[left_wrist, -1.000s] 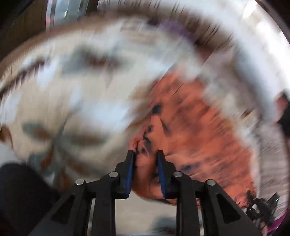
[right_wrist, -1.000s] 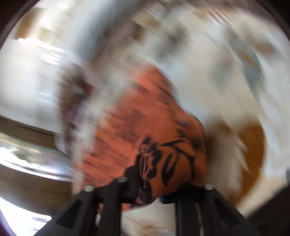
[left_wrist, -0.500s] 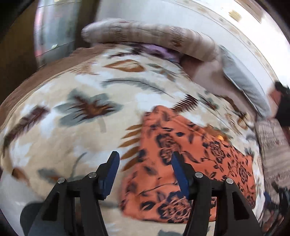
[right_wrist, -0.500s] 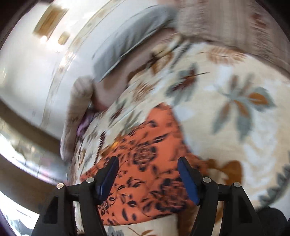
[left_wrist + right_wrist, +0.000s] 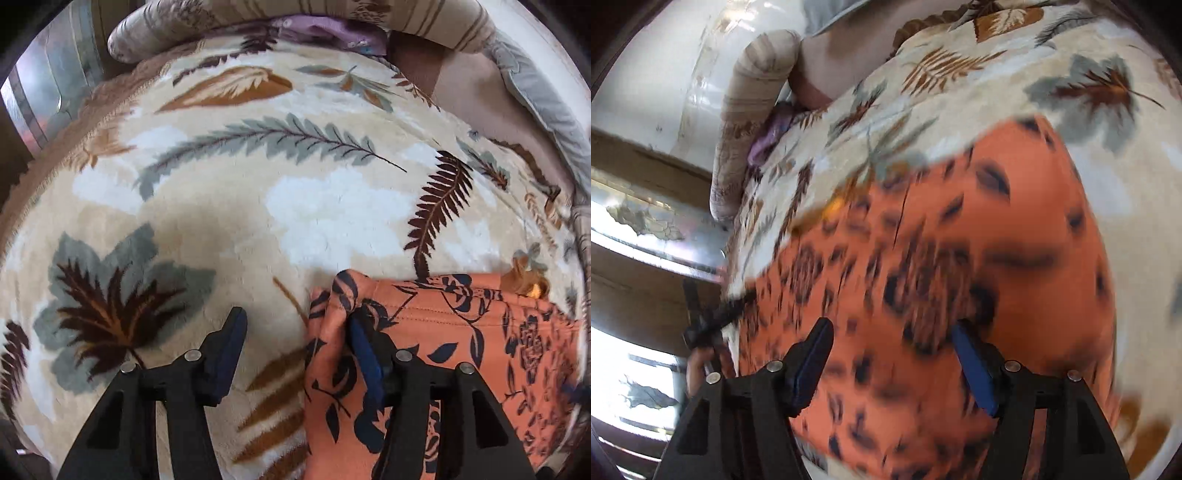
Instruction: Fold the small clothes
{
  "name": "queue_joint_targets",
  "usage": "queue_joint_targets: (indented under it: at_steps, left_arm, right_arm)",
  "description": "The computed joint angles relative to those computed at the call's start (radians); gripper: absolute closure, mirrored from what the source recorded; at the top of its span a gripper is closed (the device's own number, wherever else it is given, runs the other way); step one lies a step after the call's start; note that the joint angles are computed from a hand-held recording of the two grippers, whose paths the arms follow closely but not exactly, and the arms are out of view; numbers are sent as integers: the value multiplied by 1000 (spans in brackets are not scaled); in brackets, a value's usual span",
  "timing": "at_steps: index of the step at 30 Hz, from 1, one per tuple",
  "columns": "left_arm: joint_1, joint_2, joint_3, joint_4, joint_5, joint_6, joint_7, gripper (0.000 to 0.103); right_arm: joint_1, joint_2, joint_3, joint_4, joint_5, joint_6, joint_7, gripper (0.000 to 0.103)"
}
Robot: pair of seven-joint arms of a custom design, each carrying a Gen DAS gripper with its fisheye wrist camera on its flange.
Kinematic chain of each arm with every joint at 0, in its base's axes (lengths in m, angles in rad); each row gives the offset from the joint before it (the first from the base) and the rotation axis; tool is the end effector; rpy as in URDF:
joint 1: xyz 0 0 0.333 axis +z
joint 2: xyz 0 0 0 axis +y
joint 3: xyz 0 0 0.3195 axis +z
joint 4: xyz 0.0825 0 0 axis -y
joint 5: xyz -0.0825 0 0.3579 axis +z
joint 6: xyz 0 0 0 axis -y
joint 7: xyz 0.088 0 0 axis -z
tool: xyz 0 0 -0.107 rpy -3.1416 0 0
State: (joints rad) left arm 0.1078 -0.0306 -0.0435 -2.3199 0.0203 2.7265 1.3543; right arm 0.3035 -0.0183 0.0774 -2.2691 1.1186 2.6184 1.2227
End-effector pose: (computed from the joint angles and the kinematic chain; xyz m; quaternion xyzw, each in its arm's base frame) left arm 0.5204 0.0326 0.4217 -0.7750 0.5935 -0.1602 0.1463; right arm 0.4897 0.1742 0.4149 -0.5960 0.7087 0.1393 0.3508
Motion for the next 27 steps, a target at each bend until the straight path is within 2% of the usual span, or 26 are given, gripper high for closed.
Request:
queue_joint_targets:
  at_steps: [2, 3, 5, 7, 9, 11, 13, 15, 17, 19, 21, 22, 24, 25, 26, 27]
  left_arm:
    - [2, 4, -6, -4, 83, 13, -64, 39]
    - [3, 6, -5, -5, 87, 20, -78, 37]
    - [3, 6, 0, -10, 34, 27, -46, 36]
    - [3, -2, 0, -12, 34, 21, -31, 36]
    - [2, -4, 3, -11, 4, 19, -9, 36]
    - [5, -23, 7, -21, -11, 10, -12, 36]
    - [12, -78, 4, -61, 34, 16, -70, 36]
    - [7, -164, 5, -130, 56, 50, -88, 36]
    - [-30, -241, 29, -194, 15, 72, -51, 36]
    - [-82, -341, 62, -273, -33, 68, 6, 35]
    - [-97, -417, 65, -343, -30, 63, 17, 32]
    - [-96, -438, 63, -370, -18, 55, 17, 32]
    - [-45, -418, 24, -380, 48, -9, -31, 32]
    - [-46, -395, 40, -382, 41, -38, -28, 29]
    - [-76, -408, 91, -407, -36, -11, 13, 29]
    - [-80, -427, 106, -417, -44, -8, 9, 29]
  right_arm:
    - [-30, 82, -22, 75, 50, -19, -3, 32]
    - [-57, 143, -31, 132, 128, -34, -33, 32]
    - [-96, 201, -26, 186, 226, -3, -58, 32]
    - [-125, 220, -16, 201, 299, 7, -52, 32]
    - [-130, 207, -6, 191, 309, 39, -55, 32]
    - [-108, 156, 0, 147, 245, 124, -35, 32]
    - [-87, 77, 5, 77, 178, 181, 16, 31]
    - [-71, -38, 6, -12, 185, 142, -36, 30]
    - [-39, -114, 6, -78, 117, 110, 4, 29]
    - [16, -210, 4, -162, 163, 72, -54, 28]
    - [60, -269, 9, -225, 187, 72, -64, 28]
    - [77, -294, 19, -263, 183, 89, -46, 28]
    - [97, -297, 23, -301, 169, 126, -22, 28]
    - [94, -291, 28, -320, 138, 152, 41, 28]
    - [94, -290, 28, -332, 168, 171, 48, 28]
    - [124, -298, -6, -339, 267, 184, -15, 28]
